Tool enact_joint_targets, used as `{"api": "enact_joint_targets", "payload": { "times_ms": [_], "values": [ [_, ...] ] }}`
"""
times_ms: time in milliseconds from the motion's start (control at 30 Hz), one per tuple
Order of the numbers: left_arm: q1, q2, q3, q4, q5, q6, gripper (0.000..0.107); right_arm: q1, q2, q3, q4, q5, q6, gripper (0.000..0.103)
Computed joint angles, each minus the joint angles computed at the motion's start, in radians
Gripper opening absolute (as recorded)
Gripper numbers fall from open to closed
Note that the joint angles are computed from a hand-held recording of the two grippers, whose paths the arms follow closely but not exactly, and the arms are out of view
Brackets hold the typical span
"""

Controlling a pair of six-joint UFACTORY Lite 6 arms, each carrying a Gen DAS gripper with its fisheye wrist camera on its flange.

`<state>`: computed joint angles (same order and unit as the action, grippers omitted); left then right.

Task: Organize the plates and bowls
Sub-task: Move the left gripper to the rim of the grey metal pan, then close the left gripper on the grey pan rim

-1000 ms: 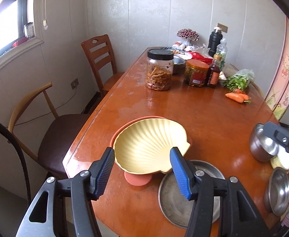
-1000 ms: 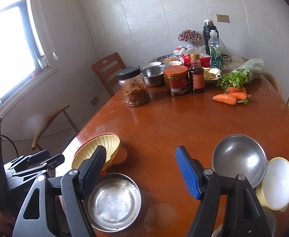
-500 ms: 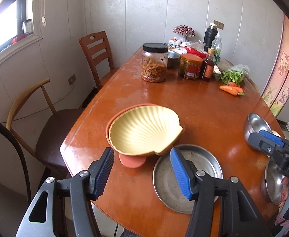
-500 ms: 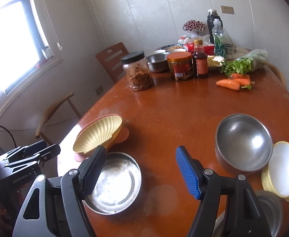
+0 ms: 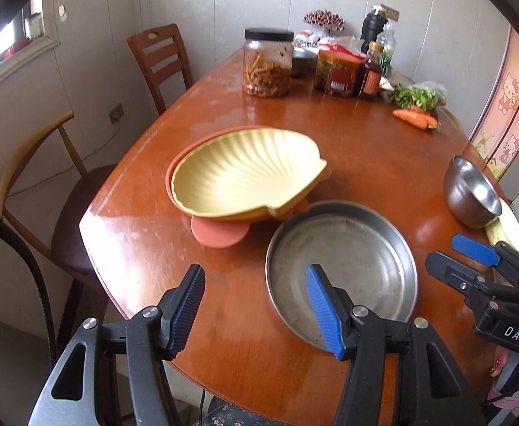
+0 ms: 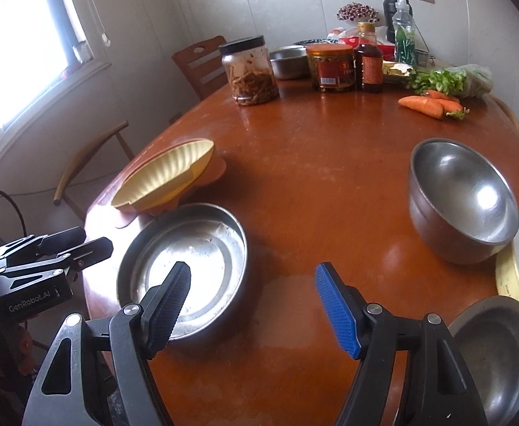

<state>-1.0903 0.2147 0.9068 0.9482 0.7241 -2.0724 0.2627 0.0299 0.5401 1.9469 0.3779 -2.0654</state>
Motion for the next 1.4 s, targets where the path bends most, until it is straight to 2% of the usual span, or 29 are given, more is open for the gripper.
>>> {"api": "enact_joint_targets", "payload": {
  "times_ms": [133,367,567,867,1000,1200,1267,1400],
  "values": [
    [0.023,0.017,-0.006,0.009,-0.04,0.009,0.059,0.034,0.058,0.023,0.091,-0.011,-0.079,0.059],
    [0.066,0.051,0.007,0.001,-0.094,0.054,0.059,0.102,0.169,0.088,0.2,-0.035,-0.179,0.041],
    [0.096,0.085,0.017,-0.004,-0.122,0.069,0.059,0.116,0.219,0.114,0.259,-0.023,-0.254,0.035],
    [0.125,0.114,0.011,-0.009,-0.169,0.053,0.059,0.107,0.269,0.14,0.24,-0.008,-0.256,0.022],
    [0.129,0.125,0.014,0.022,-0.203,0.021,0.058,0.102,0.265,0.128,0.251,0.004,-0.276,0.019],
    [0.098,0.161,0.046,0.073,-0.172,-0.046,0.051,0.095,0.266,0.124,0.239,0.019,-0.277,0.019],
    [0.083,0.186,0.075,0.068,-0.146,-0.042,0.043,0.093,0.268,0.125,0.23,0.022,-0.273,0.019],
    [0.062,0.227,0.124,0.069,-0.124,-0.041,0.039,0.098,0.269,0.127,0.222,0.022,-0.276,0.019]
  ]
}}
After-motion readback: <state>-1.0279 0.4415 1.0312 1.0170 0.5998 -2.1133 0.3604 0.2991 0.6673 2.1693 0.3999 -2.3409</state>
